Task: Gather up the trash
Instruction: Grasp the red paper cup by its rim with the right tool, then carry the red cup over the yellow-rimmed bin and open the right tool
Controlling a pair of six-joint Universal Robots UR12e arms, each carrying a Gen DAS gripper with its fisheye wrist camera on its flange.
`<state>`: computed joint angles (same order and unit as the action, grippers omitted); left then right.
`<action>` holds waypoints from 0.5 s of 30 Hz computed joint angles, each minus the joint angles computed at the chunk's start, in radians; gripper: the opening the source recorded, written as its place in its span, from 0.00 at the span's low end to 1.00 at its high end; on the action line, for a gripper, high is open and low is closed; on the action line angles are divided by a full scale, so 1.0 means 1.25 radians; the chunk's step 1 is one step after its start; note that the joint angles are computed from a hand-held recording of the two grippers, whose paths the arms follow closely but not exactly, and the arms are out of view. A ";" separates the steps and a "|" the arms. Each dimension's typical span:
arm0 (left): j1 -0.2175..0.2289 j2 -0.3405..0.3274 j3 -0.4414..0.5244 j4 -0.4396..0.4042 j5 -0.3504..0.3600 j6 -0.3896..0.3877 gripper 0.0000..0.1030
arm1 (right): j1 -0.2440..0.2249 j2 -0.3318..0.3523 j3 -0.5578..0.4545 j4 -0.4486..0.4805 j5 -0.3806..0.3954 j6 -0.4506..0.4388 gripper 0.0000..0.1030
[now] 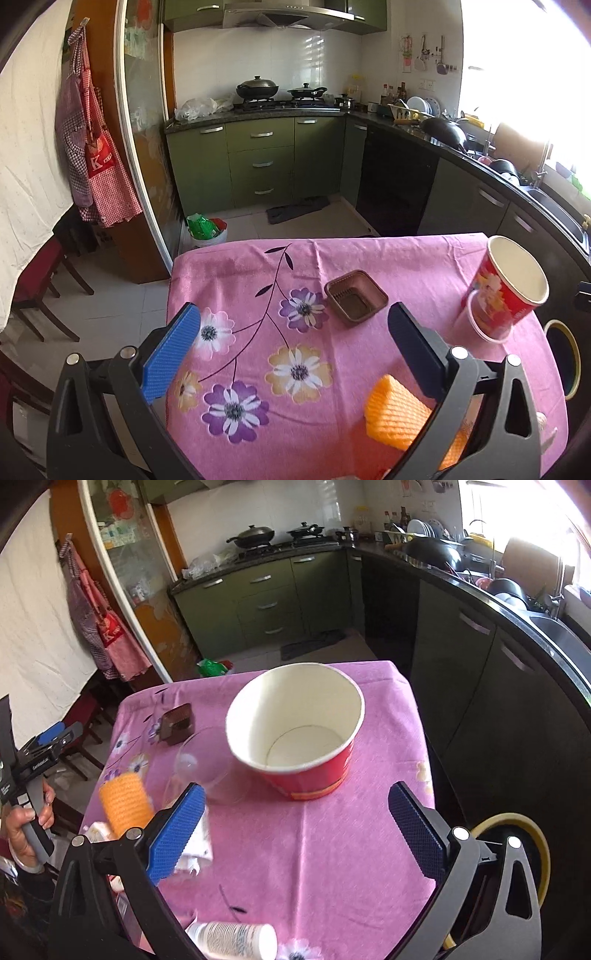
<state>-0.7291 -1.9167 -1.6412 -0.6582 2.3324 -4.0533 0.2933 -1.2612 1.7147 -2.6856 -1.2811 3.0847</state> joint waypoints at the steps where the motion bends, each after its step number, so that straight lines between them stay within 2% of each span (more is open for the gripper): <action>1: 0.010 -0.003 -0.005 0.020 -0.009 0.002 0.94 | 0.000 0.018 -0.034 0.039 -0.008 0.002 0.86; 2: 0.018 -0.006 -0.009 0.031 -0.013 -0.001 0.94 | 0.000 0.037 -0.071 0.086 -0.018 0.003 0.84; 7: 0.032 -0.021 -0.022 0.044 0.010 -0.024 0.94 | 0.009 0.135 -0.250 0.300 -0.096 0.004 0.50; 10: 0.036 -0.030 -0.021 0.043 -0.009 -0.010 0.94 | 0.017 0.184 -0.335 0.414 -0.136 0.000 0.42; 14: 0.036 -0.043 -0.012 0.038 -0.023 0.012 0.94 | 0.021 0.227 -0.392 0.504 -0.167 0.003 0.30; 15: 0.035 -0.045 -0.010 0.043 -0.028 0.021 0.94 | 0.021 0.234 -0.399 0.523 -0.163 0.009 0.22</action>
